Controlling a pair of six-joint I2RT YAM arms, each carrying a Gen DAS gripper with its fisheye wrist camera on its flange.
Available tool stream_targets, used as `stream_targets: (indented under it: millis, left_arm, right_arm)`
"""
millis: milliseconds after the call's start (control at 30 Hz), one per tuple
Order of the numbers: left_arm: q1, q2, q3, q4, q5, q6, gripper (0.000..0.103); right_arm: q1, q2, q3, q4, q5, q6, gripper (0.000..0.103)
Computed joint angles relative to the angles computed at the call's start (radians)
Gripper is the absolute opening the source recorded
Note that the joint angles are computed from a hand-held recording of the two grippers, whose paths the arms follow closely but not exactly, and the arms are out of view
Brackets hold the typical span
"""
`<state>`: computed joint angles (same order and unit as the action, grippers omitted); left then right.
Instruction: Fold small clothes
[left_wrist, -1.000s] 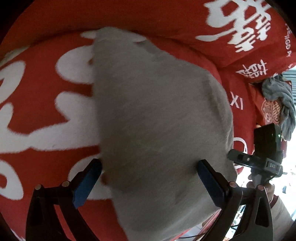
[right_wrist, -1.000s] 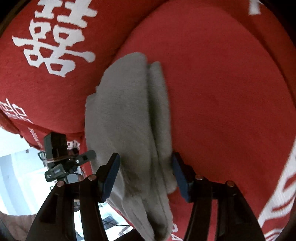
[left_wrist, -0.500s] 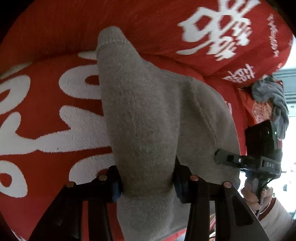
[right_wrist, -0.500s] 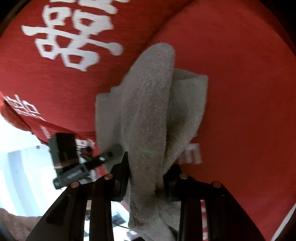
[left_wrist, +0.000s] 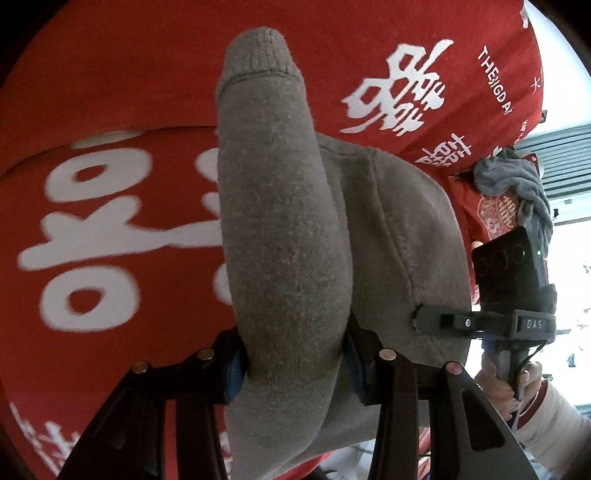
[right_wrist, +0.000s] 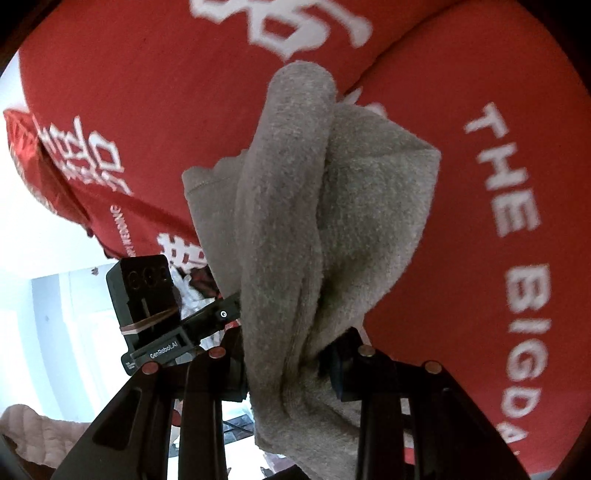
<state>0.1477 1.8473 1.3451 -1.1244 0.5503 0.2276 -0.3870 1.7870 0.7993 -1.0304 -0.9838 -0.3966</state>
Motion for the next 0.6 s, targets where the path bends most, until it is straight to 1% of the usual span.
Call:
stream_targets:
  millis: [67, 133, 233, 300, 367, 467, 533, 600]
  left_arm:
    - [0.047, -0.026, -0.015, -0.033, -0.021, 0.047, 0.046]
    - [0.112, -0.048, -0.028, -0.069, -0.044, 0.106, 0.046]
    - [0.210, -0.062, -0.042, -0.109, -0.077, 0.184, 0.046]
    - [0.276, -0.061, -0.050, -0.123, -0.106, 0.234, 0.046]
    - [0.322, -0.051, -0.057, -0.122, -0.132, 0.271, 0.046]
    - [0.333, -0.038, -0.085, -0.082, -0.161, 0.272, 0.046]
    - [0.351, -0.023, -0.106, -0.053, -0.182, 0.287, 0.046]
    - [0.361, -0.007, -0.124, -0.028, -0.198, 0.293, 0.046]
  right_arm:
    - [0.037, -0.046, -0.054, 0.025, -0.017, 0.033, 0.035]
    - [0.096, -0.083, -0.107, 0.078, -0.041, 0.095, 0.035]
    - [0.207, -0.144, -0.188, 0.213, -0.080, 0.250, 0.035]
    - [0.296, -0.185, -0.245, 0.343, -0.098, 0.391, 0.035]
    - [0.386, -0.220, -0.295, 0.488, -0.107, 0.546, 0.035]
    - [0.488, -0.205, -0.352, 0.690, -0.097, 0.719, 0.035]
    - [0.544, -0.175, -0.367, 0.792, -0.078, 0.800, 0.035]
    - [0.582, -0.143, -0.360, 0.830, -0.054, 0.828, 0.035]
